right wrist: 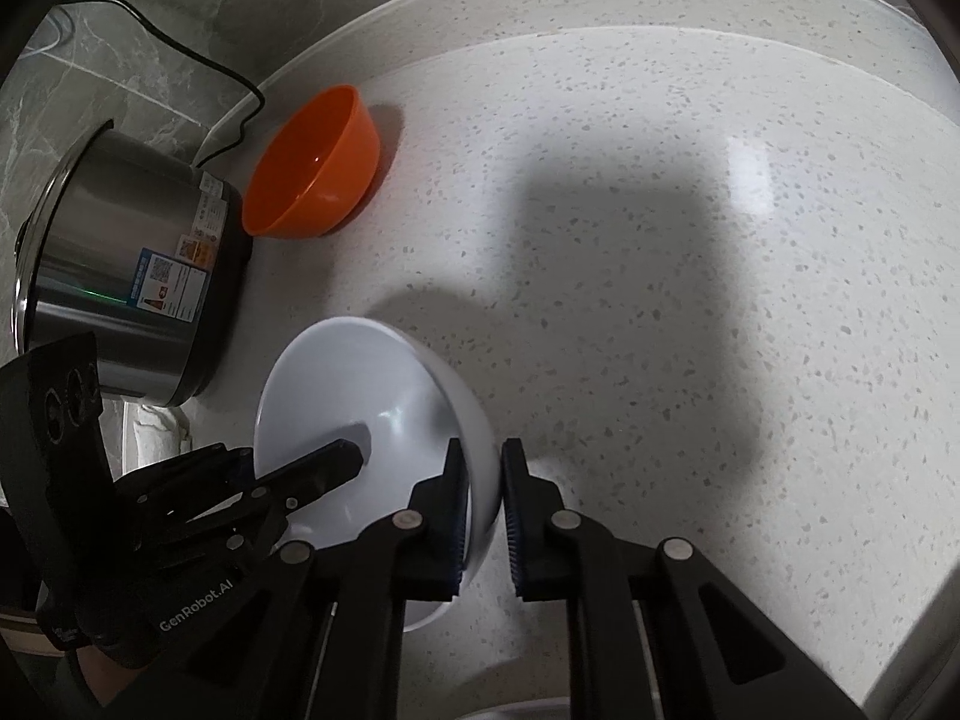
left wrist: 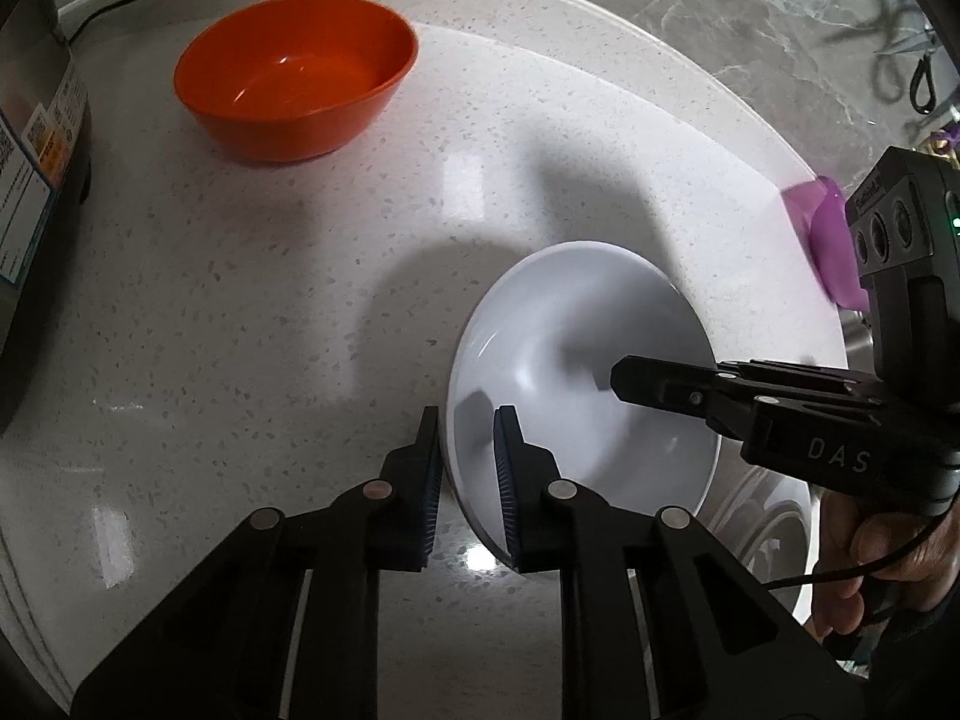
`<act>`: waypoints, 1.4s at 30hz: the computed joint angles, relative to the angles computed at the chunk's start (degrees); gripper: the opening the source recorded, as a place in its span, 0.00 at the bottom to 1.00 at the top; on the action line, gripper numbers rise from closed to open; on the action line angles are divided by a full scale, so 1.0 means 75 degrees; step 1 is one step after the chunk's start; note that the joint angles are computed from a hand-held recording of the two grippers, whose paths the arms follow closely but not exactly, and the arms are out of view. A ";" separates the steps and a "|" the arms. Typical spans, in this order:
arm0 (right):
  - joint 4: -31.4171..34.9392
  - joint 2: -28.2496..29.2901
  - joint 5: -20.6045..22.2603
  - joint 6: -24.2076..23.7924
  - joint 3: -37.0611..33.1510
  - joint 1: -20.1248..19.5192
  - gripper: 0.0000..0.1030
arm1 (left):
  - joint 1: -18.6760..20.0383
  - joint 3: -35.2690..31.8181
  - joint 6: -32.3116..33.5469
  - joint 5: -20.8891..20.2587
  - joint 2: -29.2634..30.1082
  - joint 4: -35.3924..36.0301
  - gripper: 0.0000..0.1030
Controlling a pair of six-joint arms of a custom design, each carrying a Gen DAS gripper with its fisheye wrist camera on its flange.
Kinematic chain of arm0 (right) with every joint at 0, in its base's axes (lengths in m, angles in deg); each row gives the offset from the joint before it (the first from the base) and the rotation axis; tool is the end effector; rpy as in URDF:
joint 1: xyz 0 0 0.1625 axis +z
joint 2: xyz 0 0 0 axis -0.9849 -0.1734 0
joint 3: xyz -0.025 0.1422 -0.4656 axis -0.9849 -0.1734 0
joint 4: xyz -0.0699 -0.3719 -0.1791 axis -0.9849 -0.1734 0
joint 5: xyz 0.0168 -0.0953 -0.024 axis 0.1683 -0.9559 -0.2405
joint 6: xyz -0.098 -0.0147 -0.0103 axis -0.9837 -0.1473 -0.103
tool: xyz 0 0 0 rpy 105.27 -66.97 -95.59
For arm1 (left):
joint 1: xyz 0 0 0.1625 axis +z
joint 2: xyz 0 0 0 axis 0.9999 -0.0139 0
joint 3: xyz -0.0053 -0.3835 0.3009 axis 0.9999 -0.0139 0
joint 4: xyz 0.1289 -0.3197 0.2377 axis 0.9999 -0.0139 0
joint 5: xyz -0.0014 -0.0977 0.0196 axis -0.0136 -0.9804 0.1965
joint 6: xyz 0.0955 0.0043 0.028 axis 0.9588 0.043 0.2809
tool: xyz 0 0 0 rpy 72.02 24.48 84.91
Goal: Organize plates and bowls
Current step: 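Close the left gripper on the white bowl rim while the right gripper closes too, then lift and carry the white bowl with both grippers over the blue-patterned bowl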
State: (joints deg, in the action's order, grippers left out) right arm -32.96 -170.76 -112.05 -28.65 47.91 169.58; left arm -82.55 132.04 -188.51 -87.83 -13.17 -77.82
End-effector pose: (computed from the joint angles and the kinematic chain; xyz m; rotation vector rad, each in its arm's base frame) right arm 0.1032 -0.3567 0.3328 0.9471 -2.7533 -0.3788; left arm -0.3775 -0.2106 0.0185 -0.5439 2.5702 -0.5254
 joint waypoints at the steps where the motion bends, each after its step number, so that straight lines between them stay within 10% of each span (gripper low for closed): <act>1: 0.0004 -0.0031 -0.0007 0.0028 -0.0008 0.0000 0.12 | 0.0010 -0.0057 0.0059 0.0012 -0.0005 0.0070 0.15; 20: 0.0245 -0.1189 0.0206 0.0644 -0.0458 -0.0561 0.12 | 0.0369 -0.1068 0.1943 -0.0037 0.0283 -0.0132 0.15; 42: 0.2371 -0.1241 0.0791 -0.0874 -0.3299 -0.2830 0.12 | 0.0713 -0.5691 0.3350 -0.0153 0.2828 0.1588 0.15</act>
